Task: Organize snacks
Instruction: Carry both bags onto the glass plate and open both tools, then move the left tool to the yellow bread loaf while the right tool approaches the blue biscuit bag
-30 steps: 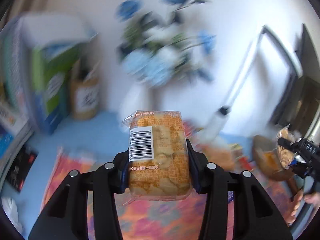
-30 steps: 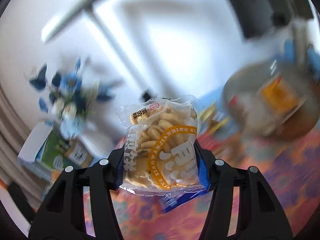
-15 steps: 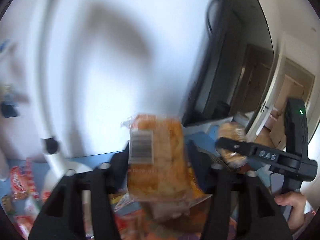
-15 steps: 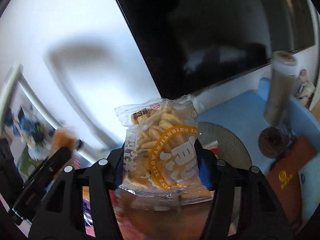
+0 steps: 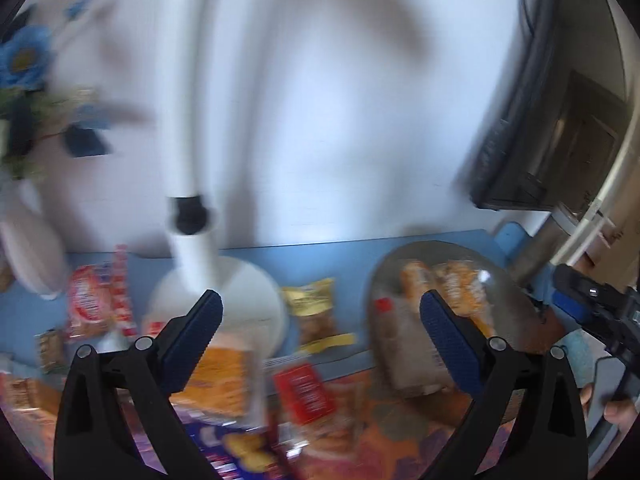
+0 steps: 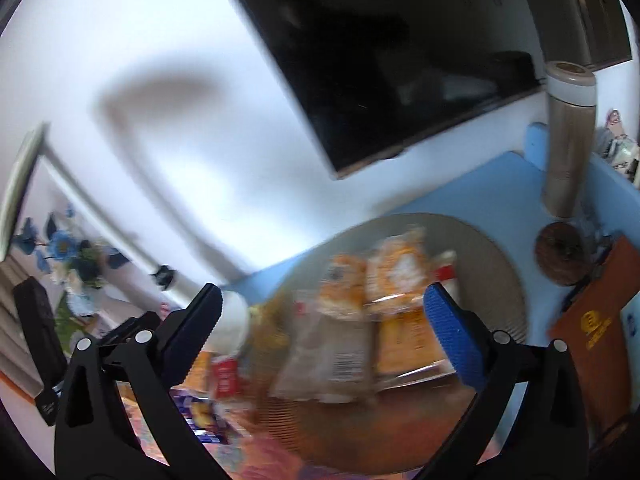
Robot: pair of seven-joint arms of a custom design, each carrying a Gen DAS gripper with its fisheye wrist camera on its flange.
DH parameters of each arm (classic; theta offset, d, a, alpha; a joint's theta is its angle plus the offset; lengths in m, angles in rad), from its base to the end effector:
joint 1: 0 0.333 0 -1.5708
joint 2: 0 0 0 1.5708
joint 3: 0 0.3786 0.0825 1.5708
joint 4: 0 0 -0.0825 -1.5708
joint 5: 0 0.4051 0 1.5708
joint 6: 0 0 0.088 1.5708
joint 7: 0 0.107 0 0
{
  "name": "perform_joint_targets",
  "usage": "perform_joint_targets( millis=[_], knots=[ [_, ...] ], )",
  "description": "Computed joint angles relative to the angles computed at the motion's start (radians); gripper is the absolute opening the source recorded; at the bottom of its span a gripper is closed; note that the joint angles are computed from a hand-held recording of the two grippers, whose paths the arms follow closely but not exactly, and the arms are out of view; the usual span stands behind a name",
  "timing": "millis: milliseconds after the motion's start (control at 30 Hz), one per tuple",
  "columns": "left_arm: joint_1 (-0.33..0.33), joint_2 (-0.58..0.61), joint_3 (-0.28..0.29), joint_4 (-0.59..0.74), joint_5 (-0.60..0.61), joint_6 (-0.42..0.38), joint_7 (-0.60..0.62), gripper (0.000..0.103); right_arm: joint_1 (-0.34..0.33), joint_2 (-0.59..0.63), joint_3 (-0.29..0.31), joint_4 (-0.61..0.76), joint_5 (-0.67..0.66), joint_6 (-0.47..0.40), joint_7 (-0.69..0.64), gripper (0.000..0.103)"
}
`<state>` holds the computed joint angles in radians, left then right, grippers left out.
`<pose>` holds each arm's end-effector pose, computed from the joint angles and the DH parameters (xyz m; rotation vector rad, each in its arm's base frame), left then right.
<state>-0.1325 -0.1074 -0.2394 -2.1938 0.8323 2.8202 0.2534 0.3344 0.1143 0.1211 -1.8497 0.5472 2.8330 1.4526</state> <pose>0.5106 -0.2438 0.5529 -1.9425 1.5336 -0.9210 0.6121 0.2652 0.6121 -1.6626 1.4767 -0.1985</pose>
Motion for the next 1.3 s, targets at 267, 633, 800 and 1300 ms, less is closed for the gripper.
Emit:
perform_joint_targets(
  millis=[267,633,800,1300],
  knots=[
    [0.138,-0.387,0.052,-0.331,-0.044,-0.137,0.0,0.098,0.105,-0.024,0.107,-0.057,0.227,0.069,-0.231,0.1],
    [0.273,-0.553,0.14,-0.65,-0.183,0.067,0.12,0.098,0.287,0.099,0.062,-0.084,-0.187,0.081,0.02,0.1],
    [0.349,-0.464,0.046,-0.671,-0.2,0.197,0.127,0.098,0.294,0.151,0.041,-0.072,-0.282,0.05,0.138,0.1],
    [0.648,-0.339,-0.168,-0.642,-0.012,0.363,-0.145,0.098,0.157,0.191,0.198,-0.12,-0.183,0.244,0.129,0.1]
  ],
)
